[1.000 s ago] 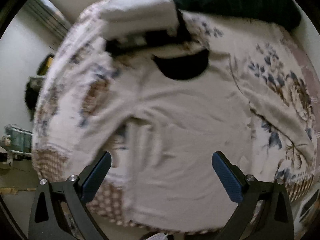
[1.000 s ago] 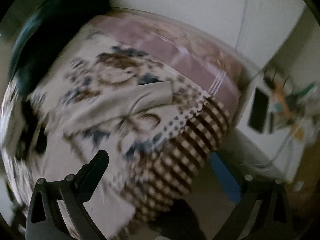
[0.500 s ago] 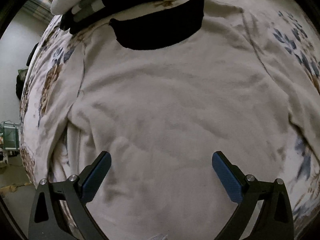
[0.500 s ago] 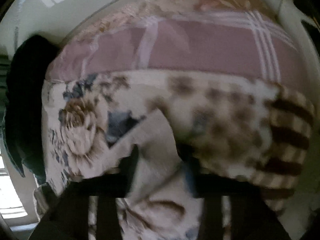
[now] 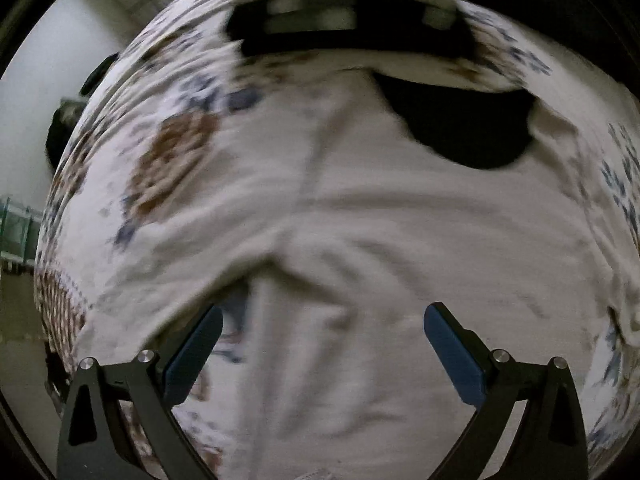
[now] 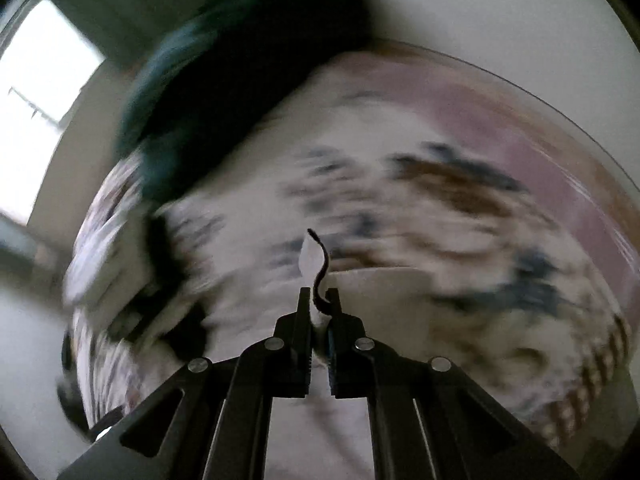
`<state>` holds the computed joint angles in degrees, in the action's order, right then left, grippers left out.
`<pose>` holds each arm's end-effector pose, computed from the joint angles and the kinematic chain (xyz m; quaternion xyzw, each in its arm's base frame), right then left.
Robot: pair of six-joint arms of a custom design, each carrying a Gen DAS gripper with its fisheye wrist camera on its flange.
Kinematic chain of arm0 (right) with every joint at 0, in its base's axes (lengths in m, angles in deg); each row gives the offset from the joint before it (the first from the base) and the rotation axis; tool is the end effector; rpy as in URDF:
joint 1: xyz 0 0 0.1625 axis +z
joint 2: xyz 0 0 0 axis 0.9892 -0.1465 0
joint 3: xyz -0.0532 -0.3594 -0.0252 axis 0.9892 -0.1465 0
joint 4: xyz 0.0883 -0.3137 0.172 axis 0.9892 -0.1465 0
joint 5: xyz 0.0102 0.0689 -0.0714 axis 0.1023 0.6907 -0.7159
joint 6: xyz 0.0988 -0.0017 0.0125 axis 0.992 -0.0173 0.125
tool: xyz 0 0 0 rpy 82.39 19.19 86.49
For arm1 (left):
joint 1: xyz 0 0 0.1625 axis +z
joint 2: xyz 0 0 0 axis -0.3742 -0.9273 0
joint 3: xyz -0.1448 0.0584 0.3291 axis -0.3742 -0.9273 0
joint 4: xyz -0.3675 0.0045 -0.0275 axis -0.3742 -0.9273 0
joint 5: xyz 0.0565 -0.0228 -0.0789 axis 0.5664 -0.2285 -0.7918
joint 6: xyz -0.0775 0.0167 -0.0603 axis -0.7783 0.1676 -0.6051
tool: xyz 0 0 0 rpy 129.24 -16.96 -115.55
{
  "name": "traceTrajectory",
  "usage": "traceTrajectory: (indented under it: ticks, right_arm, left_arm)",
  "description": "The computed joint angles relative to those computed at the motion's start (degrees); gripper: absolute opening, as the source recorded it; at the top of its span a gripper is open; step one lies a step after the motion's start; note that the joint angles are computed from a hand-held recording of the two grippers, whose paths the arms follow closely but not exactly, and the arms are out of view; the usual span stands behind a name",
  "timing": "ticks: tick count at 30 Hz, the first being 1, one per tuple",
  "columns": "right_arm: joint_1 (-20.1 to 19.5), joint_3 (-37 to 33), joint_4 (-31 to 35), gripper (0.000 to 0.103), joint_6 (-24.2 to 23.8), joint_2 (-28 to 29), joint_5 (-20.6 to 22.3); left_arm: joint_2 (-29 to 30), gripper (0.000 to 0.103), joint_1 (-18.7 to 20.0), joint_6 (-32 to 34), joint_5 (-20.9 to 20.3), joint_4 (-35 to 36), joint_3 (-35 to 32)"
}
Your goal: Fold small clothes
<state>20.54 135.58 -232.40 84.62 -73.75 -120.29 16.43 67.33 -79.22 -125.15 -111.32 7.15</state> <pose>0.1809 -0.5165 0.3214 -0.1802 -0.8795 0.3748 0.2313 -0.2599 -0.5567 0.1557 -0.0084 0.8726 -0.1210 0.4732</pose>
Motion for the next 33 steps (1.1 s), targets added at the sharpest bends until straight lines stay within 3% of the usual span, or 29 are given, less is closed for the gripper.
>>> traceTrajectory:
  ticks: [3, 9, 13, 16, 18, 19, 21, 22, 25, 27, 29, 33]
  right_arm:
    - [4.7, -9.8, 1.2, 0.006, -2.1, 12.9, 1.1]
    - [7.9, -31.8, 9.1, 0.006, -3.3, 39.0, 3.1]
    - [8.4, -41.3, 13.8, 0.006, -3.9, 50.0, 2.1]
    - [7.6, -46.6, 19.8, 0.006, -4.3, 54.5, 2.5]
    - [6.1, -47.1, 23.6, 0.015, -3.2, 54.7, 6.6]
    - [5.1, -44.9, 23.3, 0.022, -2.2, 52.9, 10.6]
    - [4.1, -37.5, 18.8, 0.063, -0.1, 47.7, 13.7]
    - [4.1, -32.2, 15.0, 0.066, 0.6, 43.8, 13.4]
    - [5.2, -23.6, 14.6, 0.071, 2.5, 35.9, 5.9]
    - [5.6, -19.9, 17.2, 0.09, 4.3, 32.0, 1.8]
    - [5.9, -16.3, 20.4, 0.101, 6.3, 28.3, -1.6]
    - [5.6, -11.1, 25.8, 0.101, 9.0, 23.5, -4.8]
  left_arm:
    - [-4.9, 0.103, 1.8, -2.7, 1.0, 2.3, 2.8]
    - [-12.4, 0.103, 6.0, -8.4, 2.3, 8.1, 6.3]
    - [-15.3, 0.103, 7.9, -7.6, 3.9, 8.3, 8.1]
    - [-17.1, 0.103, 8.7, -6.2, 4.3, 7.1, 9.4]
    - [-18.4, 0.103, 8.9, -6.5, 3.7, 7.0, 10.0]
    - [-19.6, 0.103, 9.0, -6.8, 2.8, 7.2, 10.5]
    - [-22.4, 0.103, 9.0, -8.1, 1.3, 7.3, 12.1]
    - [-24.1, 0.103, 8.6, -9.6, 0.4, 7.7, 13.1]
    - [-29.0, 0.103, 7.8, -14.3, -2.6, 9.2, 16.3]
    - [-34.0, 0.103, 8.0, -17.5, -6.6, 7.9, 19.6]
    - [-40.0, 0.103, 8.8, -21.3, -10.5, 4.4, 23.9]
    - [-53.0, 0.103, 12.5, -29.4, -14.2, -10.3, 35.6]
